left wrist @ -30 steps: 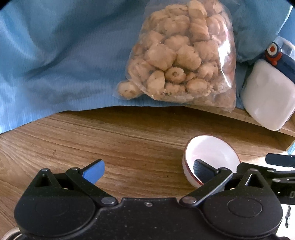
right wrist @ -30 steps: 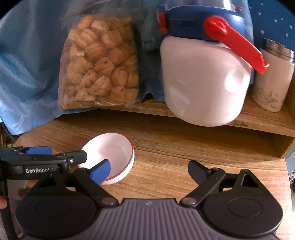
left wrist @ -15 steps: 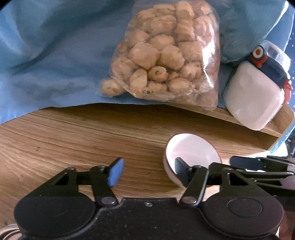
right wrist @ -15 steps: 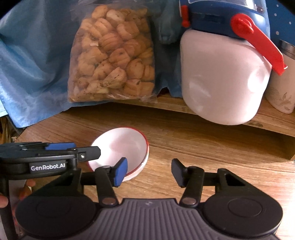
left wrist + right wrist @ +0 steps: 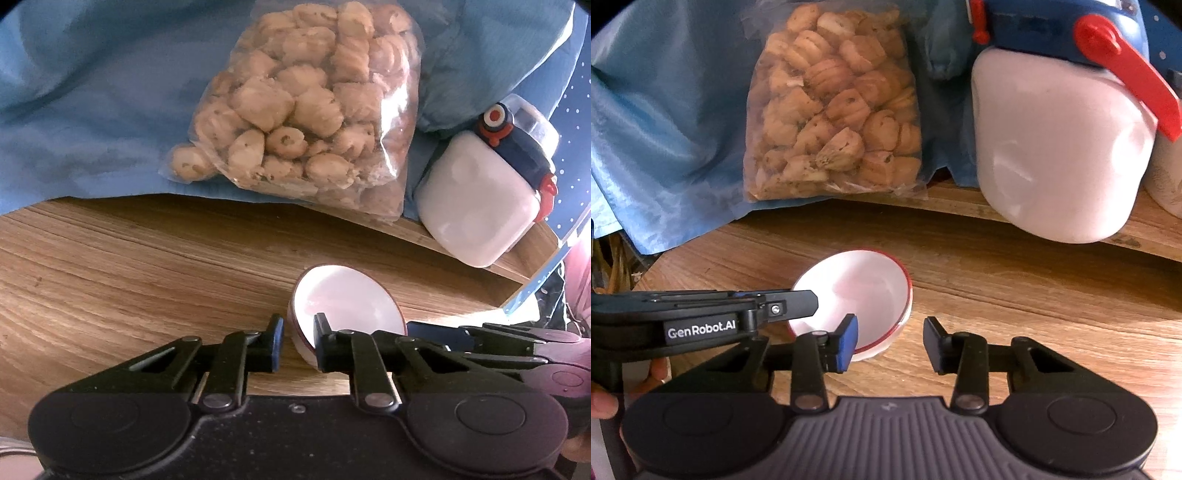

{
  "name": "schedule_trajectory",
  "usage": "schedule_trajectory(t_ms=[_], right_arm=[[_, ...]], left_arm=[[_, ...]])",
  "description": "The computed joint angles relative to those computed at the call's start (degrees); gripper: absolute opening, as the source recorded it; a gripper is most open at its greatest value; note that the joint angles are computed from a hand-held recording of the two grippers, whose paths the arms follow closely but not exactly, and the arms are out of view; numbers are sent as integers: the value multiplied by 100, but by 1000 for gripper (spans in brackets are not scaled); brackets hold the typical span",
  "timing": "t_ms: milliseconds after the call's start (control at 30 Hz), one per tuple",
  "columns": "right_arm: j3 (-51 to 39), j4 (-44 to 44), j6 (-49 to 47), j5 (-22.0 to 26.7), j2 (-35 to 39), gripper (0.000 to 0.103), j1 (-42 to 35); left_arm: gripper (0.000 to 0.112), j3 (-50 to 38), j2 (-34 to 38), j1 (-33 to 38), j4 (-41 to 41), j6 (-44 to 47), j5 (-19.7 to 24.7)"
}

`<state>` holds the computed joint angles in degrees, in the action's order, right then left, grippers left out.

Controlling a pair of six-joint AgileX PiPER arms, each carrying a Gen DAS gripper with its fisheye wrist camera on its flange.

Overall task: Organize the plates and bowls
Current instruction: 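Move both tools to the second white red-rimmed bowl and grasp its rim, then lift the second white bowl and carry it onto the first white bowl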

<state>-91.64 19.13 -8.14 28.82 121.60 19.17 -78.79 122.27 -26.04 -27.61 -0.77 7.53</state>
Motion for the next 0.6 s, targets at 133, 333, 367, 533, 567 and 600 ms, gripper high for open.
schedule_trajectory(t_ms=[133, 333, 367, 533, 567, 600], right_arm=[[-181, 550, -325, 245, 159, 32, -128], [-32, 667, -344, 216, 52, 22, -202], [6, 737, -388, 219, 23, 21, -232], [411, 1425, -908, 173, -264, 20, -419], [503, 1578, -1035, 144, -327, 20, -448], [581, 1695, -1146, 117, -385, 20, -469]], left_arm=[[16, -69, 70, 60, -1047, 971, 96], [11, -28, 53, 29, -825, 696, 35], [10, 5, 32, 16, -717, 571, 5], [10, 281, -183, 23, -1743, 1528, -68], [9, 348, -238, 13, -1886, 1669, -107], [9, 413, -297, -3, -1880, 1664, -143]])
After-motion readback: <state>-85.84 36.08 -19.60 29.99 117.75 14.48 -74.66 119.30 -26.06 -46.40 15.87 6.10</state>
